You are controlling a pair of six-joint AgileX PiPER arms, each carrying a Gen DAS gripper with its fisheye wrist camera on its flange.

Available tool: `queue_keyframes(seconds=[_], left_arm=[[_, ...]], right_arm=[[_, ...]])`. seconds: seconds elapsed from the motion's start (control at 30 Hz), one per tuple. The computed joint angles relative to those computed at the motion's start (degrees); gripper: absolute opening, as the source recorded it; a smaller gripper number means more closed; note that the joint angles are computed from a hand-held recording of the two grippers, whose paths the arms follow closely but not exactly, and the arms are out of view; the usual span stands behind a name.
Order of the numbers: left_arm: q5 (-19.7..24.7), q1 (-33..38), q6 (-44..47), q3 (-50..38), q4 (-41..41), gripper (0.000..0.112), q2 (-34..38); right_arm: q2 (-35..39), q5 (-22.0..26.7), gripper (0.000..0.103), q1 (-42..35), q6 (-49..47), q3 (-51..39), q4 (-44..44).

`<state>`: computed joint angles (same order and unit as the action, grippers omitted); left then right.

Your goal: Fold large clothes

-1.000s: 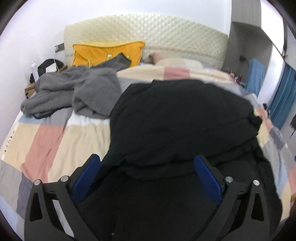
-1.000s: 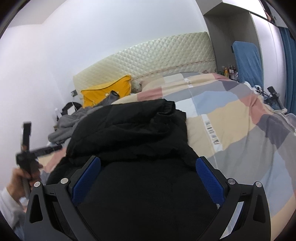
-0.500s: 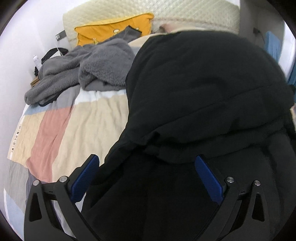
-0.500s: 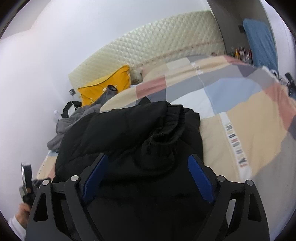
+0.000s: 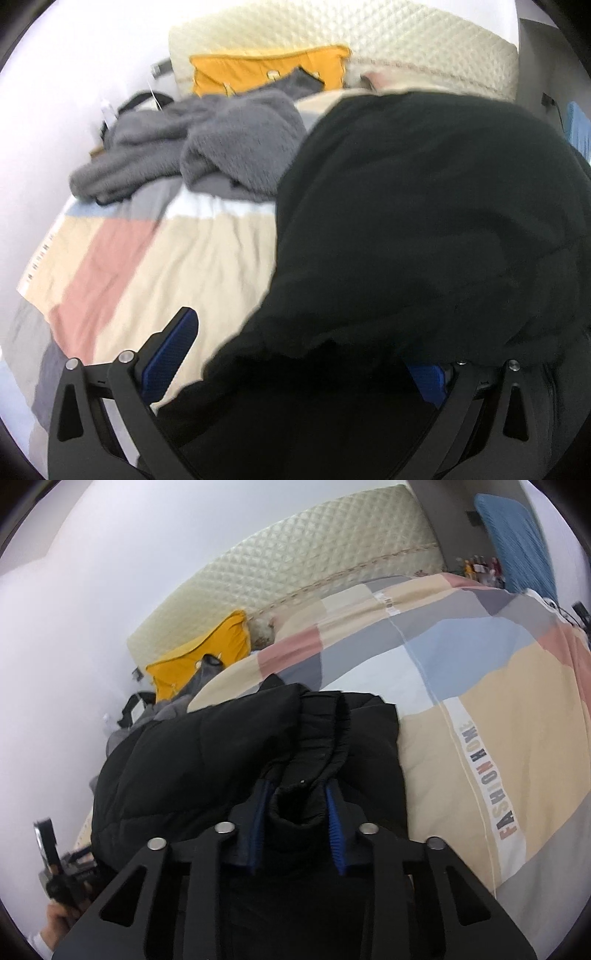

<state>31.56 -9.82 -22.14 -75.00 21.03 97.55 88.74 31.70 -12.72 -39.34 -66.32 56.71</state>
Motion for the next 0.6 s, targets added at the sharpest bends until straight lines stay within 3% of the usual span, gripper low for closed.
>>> queue_keyframes(seconds=[0.07,0.2,0.33,0.47,0.6], left_arm=[[-1.06,-0.15,-2.72,0.47,3.09,0.103,-0.56],[-0.71,1.22,-2.81,-0.24,2.03,0.103,-0.13],[-0.86,2.9,-7.33,-0.46,4.49,0.103,-0.7],[-0.97,5.48,-9.33,-0.71,3.14,0.103,-2.18],[-0.24,8.27,-7.1,-1.0,-2.31,0.103,-2.83]], right_arm=[[-0.42,0.24,0.015,0.85,-0.12,-0.09,-0.47],[-2.65,0.6,0.011,2.93,0.63,-0.28,-2.21],[-6.58,4.35,0.01,2.65,-2.2,0.39,5.72],[-12.3,3.47,0.009,5.5,-5.92,1.36,9.75],[-14.05,-0.64,0.009,8.7,-4.48,2.55,7.21]])
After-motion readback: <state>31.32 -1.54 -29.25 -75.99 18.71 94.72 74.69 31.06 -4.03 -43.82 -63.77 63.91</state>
